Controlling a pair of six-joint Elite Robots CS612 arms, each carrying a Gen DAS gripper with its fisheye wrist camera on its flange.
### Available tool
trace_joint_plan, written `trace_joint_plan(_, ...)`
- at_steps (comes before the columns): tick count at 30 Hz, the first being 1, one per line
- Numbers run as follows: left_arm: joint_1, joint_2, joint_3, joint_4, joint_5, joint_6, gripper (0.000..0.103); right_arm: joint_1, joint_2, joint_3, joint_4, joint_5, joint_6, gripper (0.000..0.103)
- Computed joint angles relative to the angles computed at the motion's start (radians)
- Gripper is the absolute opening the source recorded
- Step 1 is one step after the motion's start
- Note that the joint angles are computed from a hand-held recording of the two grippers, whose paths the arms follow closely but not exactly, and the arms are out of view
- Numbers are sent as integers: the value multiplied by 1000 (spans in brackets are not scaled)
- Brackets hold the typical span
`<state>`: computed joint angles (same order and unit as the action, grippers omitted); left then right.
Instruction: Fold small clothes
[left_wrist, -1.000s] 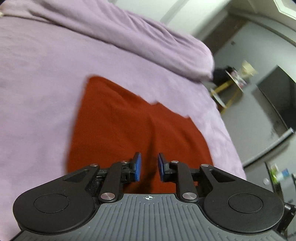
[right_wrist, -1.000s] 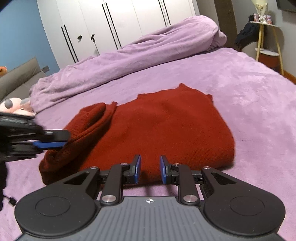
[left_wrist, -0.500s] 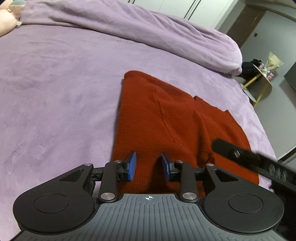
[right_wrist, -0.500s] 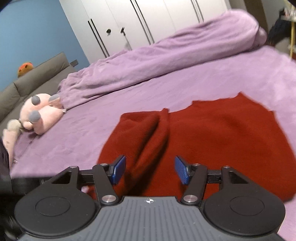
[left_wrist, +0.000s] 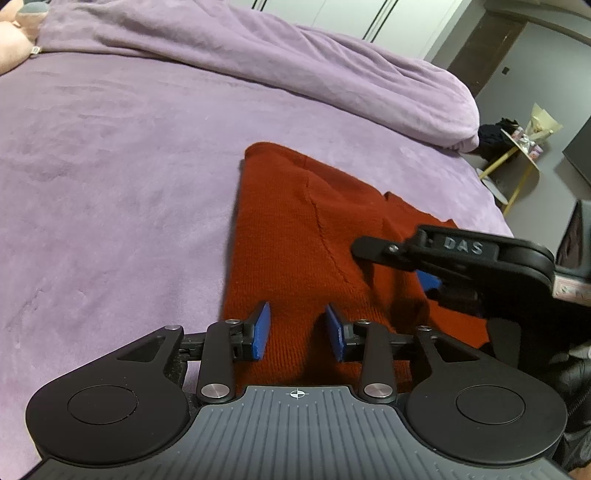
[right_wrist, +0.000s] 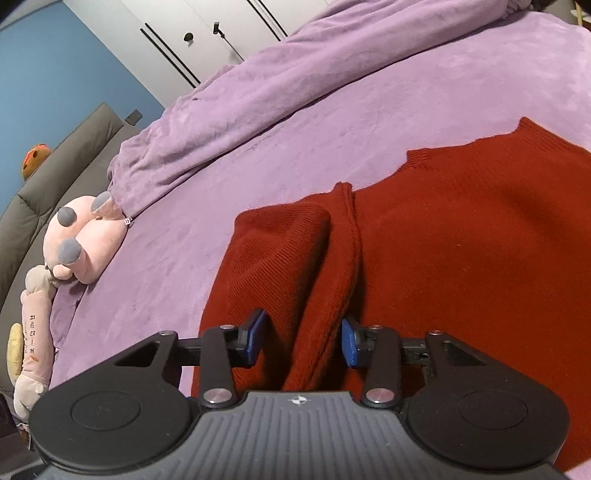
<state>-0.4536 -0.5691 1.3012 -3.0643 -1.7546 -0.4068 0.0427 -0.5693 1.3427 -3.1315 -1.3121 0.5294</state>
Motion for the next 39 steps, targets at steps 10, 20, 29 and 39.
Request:
trace_joint_plan(10, -7, -34, 56, -24, 38, 21, 51, 41, 11, -61, 83, -102, -230, 13)
trace_joint_plan(20, -18, -50, 83, 23, -7, 53, 55, 45, -78, 86, -139, -354, -479, 12)
trace_joint_plan(29, -40, -7, 5, 98, -47, 46, 50, -42, -88, 161, -32, -278, -279, 13)
trace_joint_plan(39, -51, -6, -2, 121, -29, 73, 51, -43, -59, 93, -10, -200, -194, 13)
